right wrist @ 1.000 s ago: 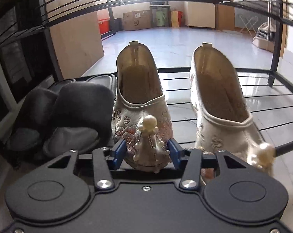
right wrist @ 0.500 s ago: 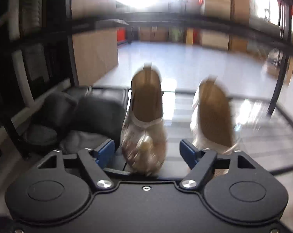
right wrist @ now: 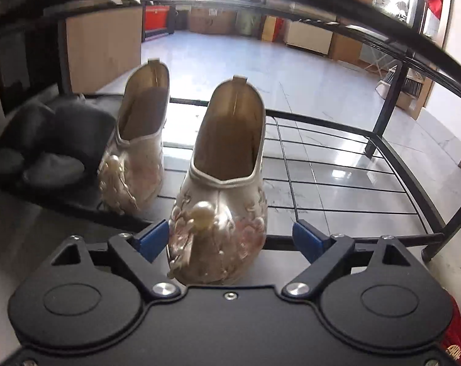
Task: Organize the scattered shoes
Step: 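Nudge the shoes with the right gripper beside the black slides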
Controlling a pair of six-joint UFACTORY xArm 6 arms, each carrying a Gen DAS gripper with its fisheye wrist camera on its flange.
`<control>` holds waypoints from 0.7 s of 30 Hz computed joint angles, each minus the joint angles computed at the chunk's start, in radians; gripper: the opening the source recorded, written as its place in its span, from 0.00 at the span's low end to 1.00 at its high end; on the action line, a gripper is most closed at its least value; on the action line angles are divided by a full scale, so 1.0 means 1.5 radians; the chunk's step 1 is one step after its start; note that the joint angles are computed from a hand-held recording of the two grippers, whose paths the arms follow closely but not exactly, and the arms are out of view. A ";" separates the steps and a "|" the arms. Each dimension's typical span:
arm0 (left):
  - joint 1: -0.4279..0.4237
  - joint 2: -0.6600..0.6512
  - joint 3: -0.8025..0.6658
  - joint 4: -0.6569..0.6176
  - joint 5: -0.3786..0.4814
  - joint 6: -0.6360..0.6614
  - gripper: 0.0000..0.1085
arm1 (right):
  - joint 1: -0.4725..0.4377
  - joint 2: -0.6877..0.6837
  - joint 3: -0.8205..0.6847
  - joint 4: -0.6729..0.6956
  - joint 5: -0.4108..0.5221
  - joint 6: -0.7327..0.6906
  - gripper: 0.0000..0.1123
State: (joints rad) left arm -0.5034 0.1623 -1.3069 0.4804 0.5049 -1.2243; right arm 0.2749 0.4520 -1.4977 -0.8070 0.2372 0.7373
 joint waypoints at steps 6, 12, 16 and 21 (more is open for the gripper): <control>-0.003 0.009 -0.007 -0.025 0.003 0.026 0.94 | 0.007 0.036 -0.041 0.074 0.016 -0.061 0.72; -0.004 0.011 -0.007 -0.042 0.004 0.040 0.94 | -0.008 0.022 -0.028 0.091 -0.009 -0.010 0.79; -0.002 0.010 -0.004 -0.048 -0.002 0.037 0.94 | -0.013 0.029 -0.034 0.148 -0.009 -0.053 0.86; -0.005 0.012 -0.005 -0.052 -0.002 0.051 0.94 | -0.012 0.067 -0.049 0.364 -0.020 -0.212 0.90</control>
